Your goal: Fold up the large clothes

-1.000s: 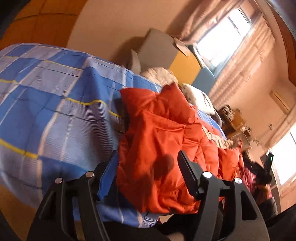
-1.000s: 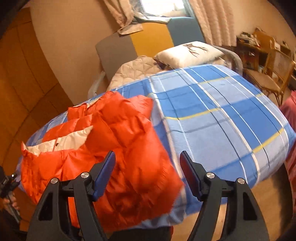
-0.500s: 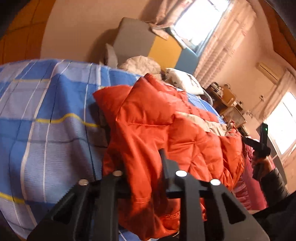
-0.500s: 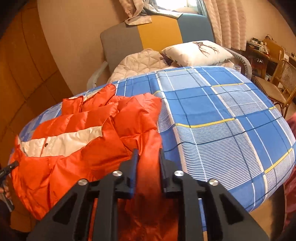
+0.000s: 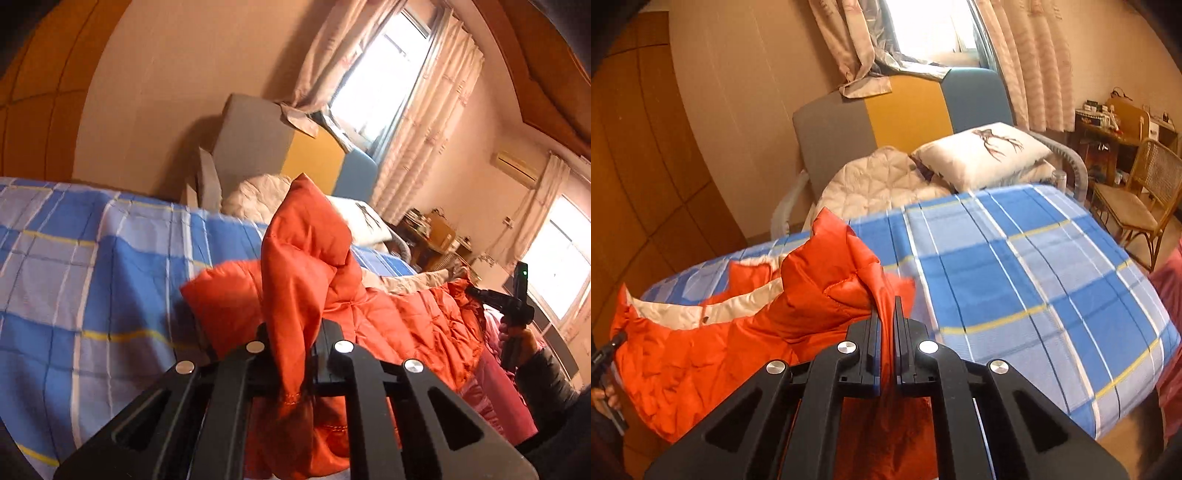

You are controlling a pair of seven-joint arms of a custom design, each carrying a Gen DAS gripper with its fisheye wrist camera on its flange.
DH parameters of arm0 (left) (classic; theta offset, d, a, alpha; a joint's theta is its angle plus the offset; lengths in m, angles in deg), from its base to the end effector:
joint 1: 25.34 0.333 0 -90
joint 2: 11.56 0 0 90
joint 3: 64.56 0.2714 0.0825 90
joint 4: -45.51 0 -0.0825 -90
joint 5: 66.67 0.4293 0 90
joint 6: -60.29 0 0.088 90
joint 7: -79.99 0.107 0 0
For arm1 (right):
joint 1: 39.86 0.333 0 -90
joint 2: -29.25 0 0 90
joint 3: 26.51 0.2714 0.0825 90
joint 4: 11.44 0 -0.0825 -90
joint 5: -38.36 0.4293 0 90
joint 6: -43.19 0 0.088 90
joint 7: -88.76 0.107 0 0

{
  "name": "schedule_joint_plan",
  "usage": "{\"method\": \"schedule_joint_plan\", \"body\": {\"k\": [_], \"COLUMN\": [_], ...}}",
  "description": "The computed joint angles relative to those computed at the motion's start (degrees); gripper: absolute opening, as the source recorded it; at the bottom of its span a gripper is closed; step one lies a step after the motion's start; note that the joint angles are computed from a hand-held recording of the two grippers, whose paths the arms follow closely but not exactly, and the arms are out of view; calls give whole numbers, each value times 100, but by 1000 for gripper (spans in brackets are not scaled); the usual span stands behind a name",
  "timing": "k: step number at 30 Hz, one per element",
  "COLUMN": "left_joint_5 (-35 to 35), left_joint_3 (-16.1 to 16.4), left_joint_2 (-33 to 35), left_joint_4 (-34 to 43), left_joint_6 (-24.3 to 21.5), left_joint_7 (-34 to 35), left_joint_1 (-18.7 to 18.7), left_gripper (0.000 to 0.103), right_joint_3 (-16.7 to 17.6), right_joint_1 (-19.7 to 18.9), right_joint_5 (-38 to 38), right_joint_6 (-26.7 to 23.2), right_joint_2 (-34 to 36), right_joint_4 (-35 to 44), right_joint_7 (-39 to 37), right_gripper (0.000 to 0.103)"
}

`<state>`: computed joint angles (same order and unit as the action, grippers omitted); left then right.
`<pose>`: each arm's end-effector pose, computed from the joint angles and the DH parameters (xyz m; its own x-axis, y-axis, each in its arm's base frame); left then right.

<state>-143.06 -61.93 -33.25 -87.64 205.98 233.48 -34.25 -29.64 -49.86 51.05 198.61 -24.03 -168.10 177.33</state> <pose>0.5339 -0.0458 0.4872 -0.4637 -0.7687 0.4404 -0.5988 -0.0944 -0.7953 0.3947 -0.1004 0.5442 -0.2347 -0.9427 -0.2372 -0.5555 0.3303 -0.7631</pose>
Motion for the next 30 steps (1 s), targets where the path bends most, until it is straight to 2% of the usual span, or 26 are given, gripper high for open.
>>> {"method": "schedule_joint_plan", "body": {"k": [3, 7, 13, 17, 19, 22, 23, 24, 25, 26, 27, 28, 29, 30], "left_joint_5": [-22, 141, 540, 1257, 1883, 2403, 2540, 2931, 3036, 3116, 3428, 3455, 3127, 2761], "left_joint_3": [-62, -297, -754, -991, -1037, -1132, -1175, -1136, -1176, -1225, -1201, -1249, -1390, -1511], "left_joint_2": [476, 1277, 2443, 3119, 3417, 3636, 3657, 3655, 3636, 3571, 3459, 3376, 3240, 3037], "left_joint_4": [491, 1305, 2412, 2916, 3080, 3166, 3166, 3139, 3131, 3074, 2953, 2873, 2760, 2589], "left_joint_6": [141, 358, 715, 887, 964, 954, 958, 1034, 998, 1027, 1176, 1242, 1310, 1442], "left_joint_7": [-75, -405, -1123, -1947, -2567, -3100, -3217, -3614, -3739, -3825, -4145, -4247, -4070, -3835], "left_joint_1": [16, 151, 486, 664, 677, 757, 787, 735, 779, 824, 791, 852, 1002, 1118], "left_gripper": [6, 6, 5, 5, 6, 7, 8, 15, 18, 21, 35, 50, 51, 51], "right_joint_3": [-13, 23, 198, 412, 425, 362, 378, 280, 265, 269, 240, 259, 306, 347], "right_joint_1": [61, 78, -76, -325, -343, -273, -287, -179, -163, -176, -152, -177, -240, -281], "right_joint_5": [66, 90, -192, -726, -979, -1260, -1421, -1342, -1399, -1485, -1481, -1548, -1653, -1709], "right_joint_6": [281, 617, 776, 703, 660, 533, 536, 508, 489, 513, 487, 523, 633, 741], "right_joint_2": [690, 1599, 2751, 3330, 3496, 3713, 3740, 3744, 3719, 3653, 3572, 3456, 3335, 3193], "right_joint_4": [419, 1006, 1790, 2111, 2175, 2250, 2250, 2253, 2240, 2193, 2155, 2081, 1982, 1867], "right_joint_7": [86, 250, 703, 1347, 1640, 1939, 2081, 2028, 2088, 2183, 2213, 2298, 2415, 2504], "right_gripper": [4, 4, 3, 3, 3, 3, 3, 3, 4, 6, 15, 27, 36, 53]}}
